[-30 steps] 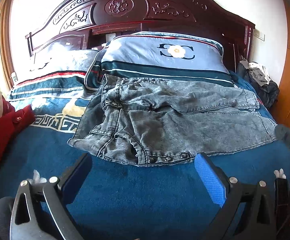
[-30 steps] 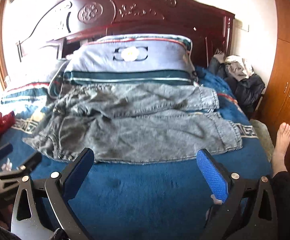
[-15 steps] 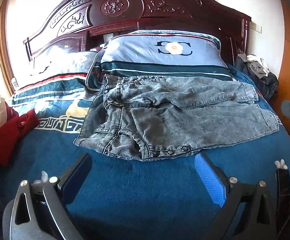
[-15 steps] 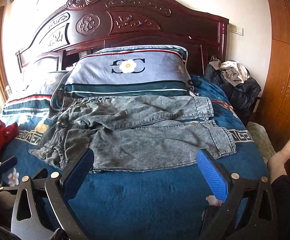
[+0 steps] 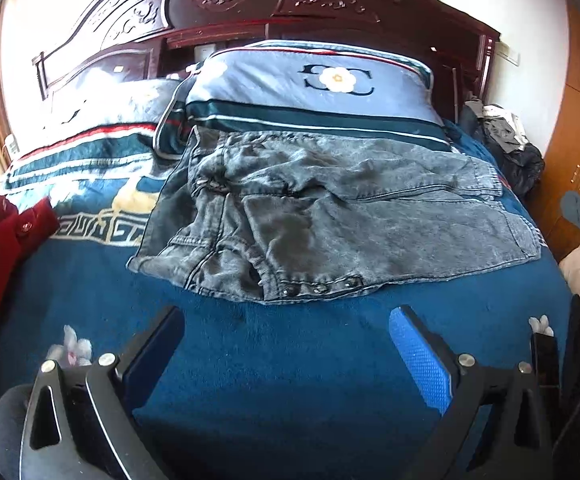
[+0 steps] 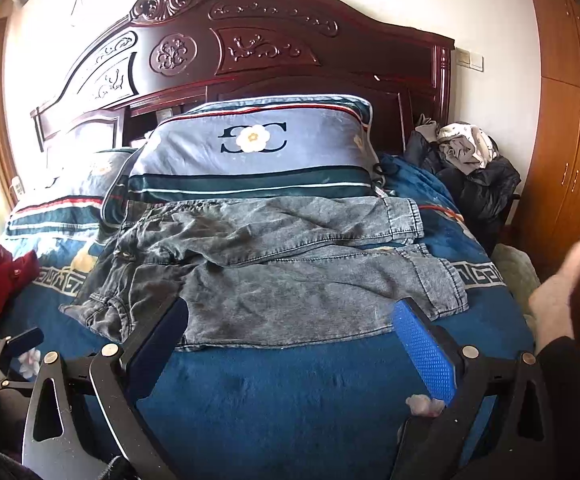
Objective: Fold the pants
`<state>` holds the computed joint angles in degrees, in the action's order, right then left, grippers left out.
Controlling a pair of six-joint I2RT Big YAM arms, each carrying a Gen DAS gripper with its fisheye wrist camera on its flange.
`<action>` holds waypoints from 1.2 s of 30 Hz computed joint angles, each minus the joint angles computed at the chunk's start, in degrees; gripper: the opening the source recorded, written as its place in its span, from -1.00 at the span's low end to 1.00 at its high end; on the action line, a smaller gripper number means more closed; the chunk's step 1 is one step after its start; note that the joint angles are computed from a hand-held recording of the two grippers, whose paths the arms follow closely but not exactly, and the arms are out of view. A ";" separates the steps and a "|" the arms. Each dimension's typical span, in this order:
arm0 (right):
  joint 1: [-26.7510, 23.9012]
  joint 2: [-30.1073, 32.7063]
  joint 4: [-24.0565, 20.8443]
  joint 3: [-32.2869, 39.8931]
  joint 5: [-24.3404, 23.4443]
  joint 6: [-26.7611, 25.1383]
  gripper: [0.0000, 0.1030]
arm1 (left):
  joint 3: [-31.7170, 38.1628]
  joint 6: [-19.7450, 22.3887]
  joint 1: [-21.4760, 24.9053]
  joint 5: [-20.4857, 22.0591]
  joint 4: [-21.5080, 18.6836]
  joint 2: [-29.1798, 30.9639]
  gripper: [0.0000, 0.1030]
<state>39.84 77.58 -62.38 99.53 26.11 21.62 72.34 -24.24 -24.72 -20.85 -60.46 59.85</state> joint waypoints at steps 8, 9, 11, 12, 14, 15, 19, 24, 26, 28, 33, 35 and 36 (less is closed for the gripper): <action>-1.56 0.91 0.72 -0.44 -2.65 -0.03 1.00 | 0.95 -1.82 1.49 -0.59 -2.49 1.10 1.00; -1.75 1.19 0.70 -0.33 -3.02 -0.05 1.00 | 1.09 -1.86 1.80 0.00 -2.62 1.23 1.00; -2.06 1.60 0.75 -0.27 -3.65 -0.14 1.00 | 1.71 -1.88 2.38 0.76 -3.02 1.69 1.00; -2.28 1.87 0.71 -0.18 -4.13 -0.25 1.00 | 2.02 -1.56 2.58 0.77 -3.03 1.92 1.00; -2.74 2.25 0.74 -0.19 -4.98 -0.34 1.00 | 2.58 -0.79 2.94 0.92 -3.13 2.42 1.00; -2.98 2.57 0.75 -0.14 -5.44 -0.52 1.00 | 2.93 -0.41 3.30 1.41 -3.24 2.75 1.00; -3.69 3.83 0.41 0.16 -7.11 -0.98 1.00 | 4.63 0.63 5.01 2.99 -3.68 4.32 1.00; -4.40 5.47 0.57 0.74 -9.03 -1.96 1.00 | 6.59 2.93 7.03 3.69 -3.93 6.18 1.00; -4.43 5.95 0.91 0.72 -9.12 -2.85 1.00 | 7.39 4.03 7.81 4.12 -4.50 6.88 1.00; -4.66 6.69 0.92 1.17 -9.85 -3.71 1.00 | 8.11 5.37 8.82 4.26 -4.48 7.36 1.00; -5.61 8.34 0.66 2.59 -12.62 -5.39 1.00 | 10.40 6.80 11.94 5.57 -4.97 8.54 1.00; -5.95 9.13 0.61 3.16 -13.83 -6.48 1.00 | 11.17 7.88 13.01 5.35 -4.54 8.97 1.00; -6.20 9.60 0.51 3.63 -14.81 -7.18 1.00 | 11.62 8.42 13.63 5.52 -4.35 9.27 1.00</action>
